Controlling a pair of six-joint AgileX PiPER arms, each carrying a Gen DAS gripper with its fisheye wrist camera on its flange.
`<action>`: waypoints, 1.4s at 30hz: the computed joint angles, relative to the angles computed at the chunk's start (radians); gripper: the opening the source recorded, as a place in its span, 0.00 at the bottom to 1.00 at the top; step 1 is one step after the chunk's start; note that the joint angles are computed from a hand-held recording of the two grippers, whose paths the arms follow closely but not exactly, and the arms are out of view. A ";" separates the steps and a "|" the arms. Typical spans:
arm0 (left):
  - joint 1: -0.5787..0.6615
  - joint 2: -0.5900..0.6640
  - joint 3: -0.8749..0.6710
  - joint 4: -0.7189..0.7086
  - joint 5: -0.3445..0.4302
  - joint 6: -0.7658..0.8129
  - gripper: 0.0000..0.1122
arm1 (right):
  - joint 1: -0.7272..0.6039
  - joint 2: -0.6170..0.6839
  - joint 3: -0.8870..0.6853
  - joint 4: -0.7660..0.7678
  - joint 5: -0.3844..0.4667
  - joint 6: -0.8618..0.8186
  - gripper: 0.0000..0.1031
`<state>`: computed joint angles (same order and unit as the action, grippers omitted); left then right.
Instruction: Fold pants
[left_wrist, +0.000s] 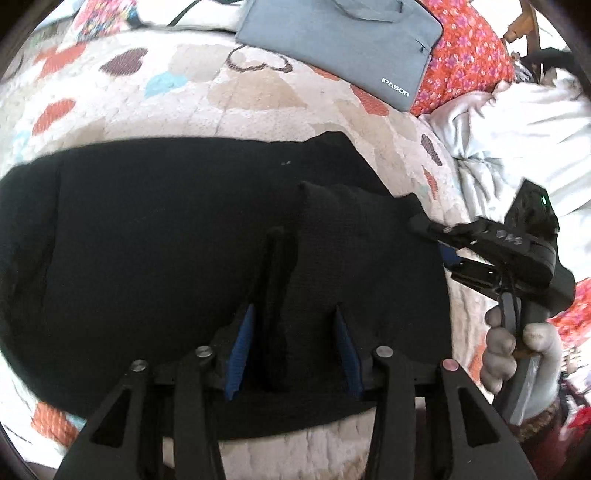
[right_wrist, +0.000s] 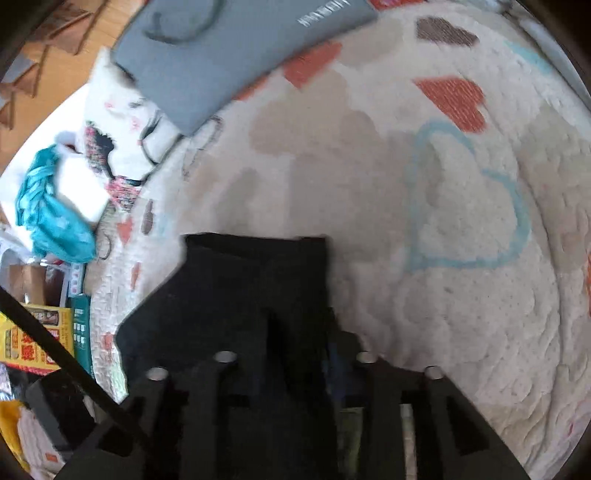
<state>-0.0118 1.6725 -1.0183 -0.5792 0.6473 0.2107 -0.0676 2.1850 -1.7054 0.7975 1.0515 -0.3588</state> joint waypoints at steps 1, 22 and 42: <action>0.017 -0.003 -0.003 -0.023 0.028 0.018 0.41 | -0.022 -0.021 0.026 0.036 -0.006 -0.020 0.42; 0.006 0.031 0.002 -0.275 0.038 0.155 0.41 | -0.166 -0.192 0.538 0.375 0.085 -0.285 0.51; 0.777 -0.234 0.283 -0.384 0.281 0.460 0.42 | 0.221 0.073 -0.034 0.279 0.050 0.119 0.56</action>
<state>0.7654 1.4388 -0.7353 -0.9630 0.9287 0.6702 0.1532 2.2578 -1.7392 1.0765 1.1017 -0.2393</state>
